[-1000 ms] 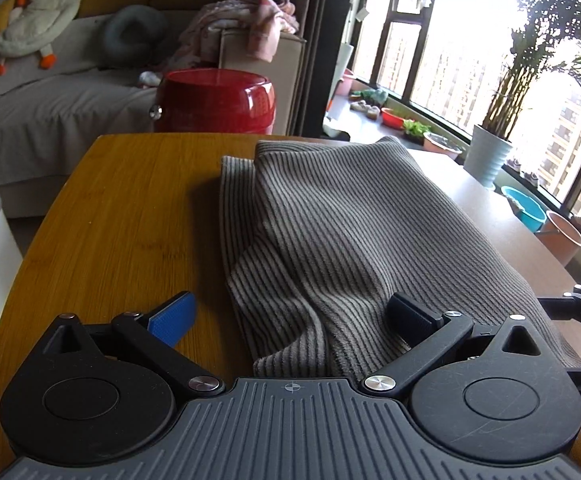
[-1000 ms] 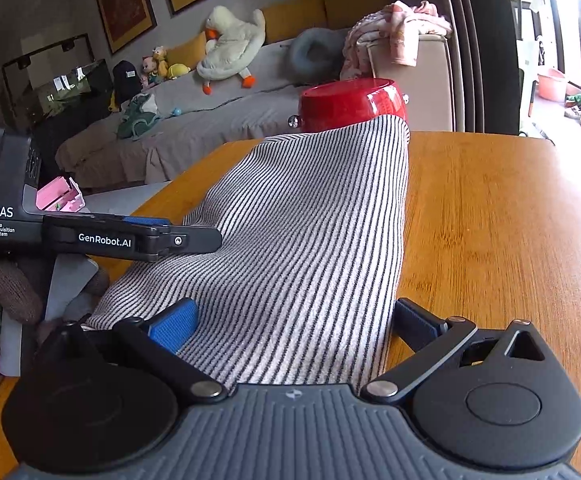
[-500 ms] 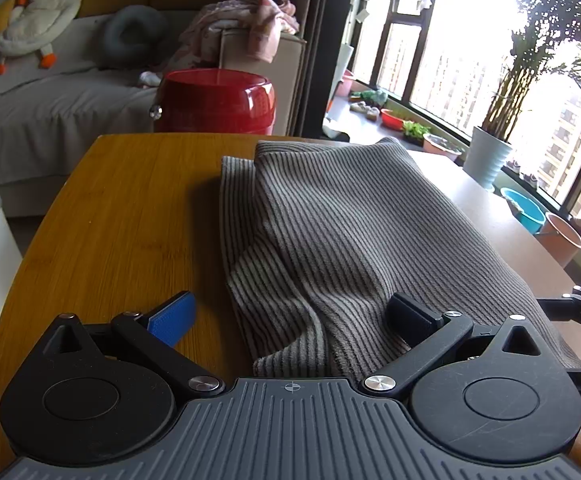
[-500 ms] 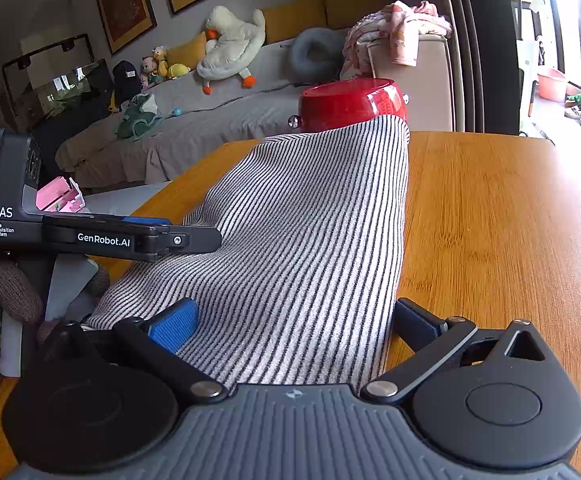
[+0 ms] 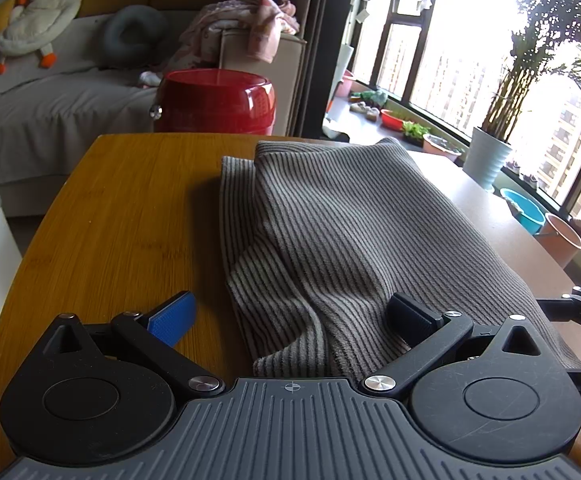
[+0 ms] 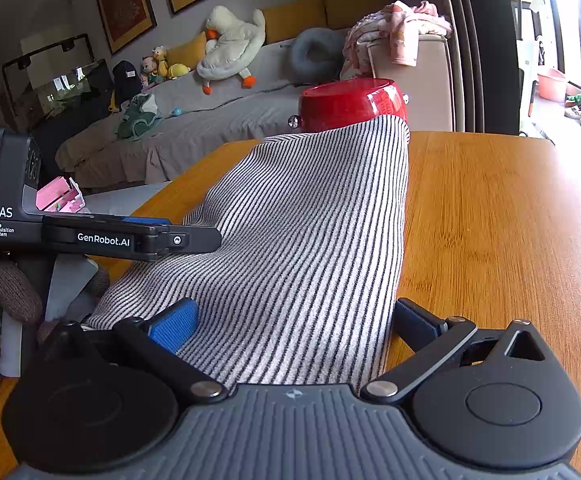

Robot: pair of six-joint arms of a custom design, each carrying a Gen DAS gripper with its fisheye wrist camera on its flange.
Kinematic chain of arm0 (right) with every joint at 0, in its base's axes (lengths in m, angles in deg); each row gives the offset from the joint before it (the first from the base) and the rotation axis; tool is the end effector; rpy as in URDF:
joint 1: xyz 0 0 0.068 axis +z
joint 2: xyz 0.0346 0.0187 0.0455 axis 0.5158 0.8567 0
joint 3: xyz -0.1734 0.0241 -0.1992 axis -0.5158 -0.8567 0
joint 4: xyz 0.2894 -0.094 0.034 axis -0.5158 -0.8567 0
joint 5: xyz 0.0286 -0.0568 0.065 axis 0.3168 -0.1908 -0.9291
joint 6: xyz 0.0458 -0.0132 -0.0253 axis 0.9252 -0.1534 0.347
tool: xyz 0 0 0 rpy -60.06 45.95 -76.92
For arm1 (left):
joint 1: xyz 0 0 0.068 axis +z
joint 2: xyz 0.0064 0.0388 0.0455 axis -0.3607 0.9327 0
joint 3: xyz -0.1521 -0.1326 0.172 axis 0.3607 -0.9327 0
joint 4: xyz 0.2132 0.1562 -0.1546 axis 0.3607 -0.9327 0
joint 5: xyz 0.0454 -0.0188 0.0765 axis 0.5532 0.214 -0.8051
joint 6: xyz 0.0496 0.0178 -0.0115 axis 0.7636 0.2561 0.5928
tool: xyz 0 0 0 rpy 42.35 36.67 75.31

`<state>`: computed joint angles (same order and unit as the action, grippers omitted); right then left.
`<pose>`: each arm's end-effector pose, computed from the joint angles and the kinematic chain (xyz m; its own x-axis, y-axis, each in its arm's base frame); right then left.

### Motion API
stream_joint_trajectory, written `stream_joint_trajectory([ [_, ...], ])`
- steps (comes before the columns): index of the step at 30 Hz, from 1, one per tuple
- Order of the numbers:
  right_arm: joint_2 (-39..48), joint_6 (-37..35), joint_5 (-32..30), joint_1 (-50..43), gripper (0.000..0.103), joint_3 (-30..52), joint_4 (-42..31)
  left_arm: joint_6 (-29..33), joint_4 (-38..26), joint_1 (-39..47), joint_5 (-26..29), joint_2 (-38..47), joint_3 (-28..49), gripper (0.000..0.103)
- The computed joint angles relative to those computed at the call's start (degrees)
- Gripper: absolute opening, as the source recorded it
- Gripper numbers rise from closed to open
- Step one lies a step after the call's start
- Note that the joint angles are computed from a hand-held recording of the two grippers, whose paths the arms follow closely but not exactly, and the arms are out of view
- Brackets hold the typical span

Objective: Fold clothes

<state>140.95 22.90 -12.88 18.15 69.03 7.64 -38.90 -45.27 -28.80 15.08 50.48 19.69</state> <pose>0.2191 -0.0303 0.0281 -0.6180 0.0037 -0.7862 -0.3083 0.9187 0.2467 0.2515 -0.0445 0.0369 -0.6221 0.1121 -0.7749 0.3711 0.9137 -0.1657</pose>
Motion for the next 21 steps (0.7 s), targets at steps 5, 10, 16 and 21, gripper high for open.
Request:
stream_joint_trajectory([
  [5,0.1,0.0,0.0,0.0,0.103,0.0,0.1,0.0,0.2,0.1,0.2,0.2,0.0,0.103],
  [10,0.2,-0.1,-0.1,-0.1,0.103,0.0,0.1,0.1,0.6,0.5,0.6,0.8,0.3,0.103],
  [16,0.1,-0.1,-0.1,-0.1,0.103,0.0,0.1,0.0,0.7,0.4,0.4,0.7,0.0,0.103],
  [21,0.1,-0.1,-0.1,-0.1,0.103,0.0,0.0,0.0,0.8,0.8,0.9,0.9,0.3,0.103],
])
